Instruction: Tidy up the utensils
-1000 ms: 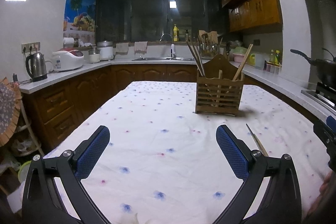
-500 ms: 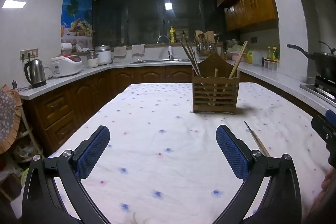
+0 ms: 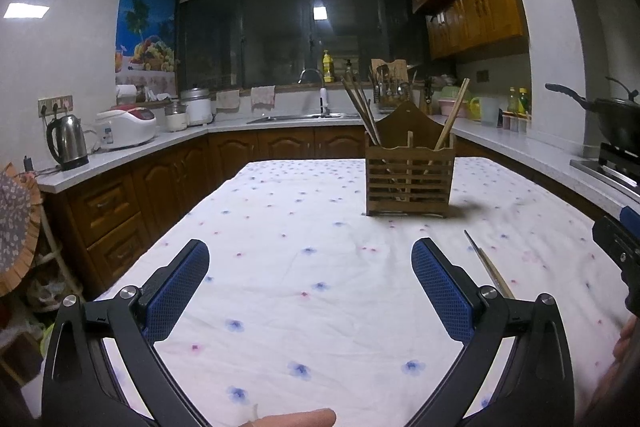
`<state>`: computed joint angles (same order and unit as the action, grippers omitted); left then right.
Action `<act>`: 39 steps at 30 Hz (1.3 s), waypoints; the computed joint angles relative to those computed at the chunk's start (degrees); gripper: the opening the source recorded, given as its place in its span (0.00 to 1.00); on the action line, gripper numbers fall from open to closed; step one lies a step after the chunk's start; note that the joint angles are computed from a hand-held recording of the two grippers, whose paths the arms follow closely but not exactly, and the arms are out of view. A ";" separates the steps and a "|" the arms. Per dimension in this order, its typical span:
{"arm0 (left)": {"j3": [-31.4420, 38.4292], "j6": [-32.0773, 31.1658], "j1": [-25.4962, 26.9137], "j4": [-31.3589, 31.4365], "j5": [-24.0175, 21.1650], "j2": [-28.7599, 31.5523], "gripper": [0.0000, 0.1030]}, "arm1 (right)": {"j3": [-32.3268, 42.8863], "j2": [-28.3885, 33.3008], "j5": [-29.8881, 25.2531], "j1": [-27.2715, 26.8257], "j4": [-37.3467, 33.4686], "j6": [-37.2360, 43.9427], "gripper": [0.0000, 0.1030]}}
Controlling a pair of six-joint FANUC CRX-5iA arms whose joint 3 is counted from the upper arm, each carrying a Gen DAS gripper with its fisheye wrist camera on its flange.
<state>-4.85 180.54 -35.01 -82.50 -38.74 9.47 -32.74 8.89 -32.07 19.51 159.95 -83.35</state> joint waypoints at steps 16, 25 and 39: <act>0.19 -0.39 -0.29 0.14 -0.24 0.11 1.00 | 0.07 -0.18 0.18 -0.18 0.55 -0.61 1.00; 0.20 -0.30 -0.32 0.09 -0.34 0.13 1.00 | 0.20 -0.32 0.29 -0.02 0.55 -0.65 1.00; 0.20 -0.23 -0.31 0.01 -0.39 0.14 1.00 | 0.75 -0.09 0.38 0.55 0.13 -0.22 1.00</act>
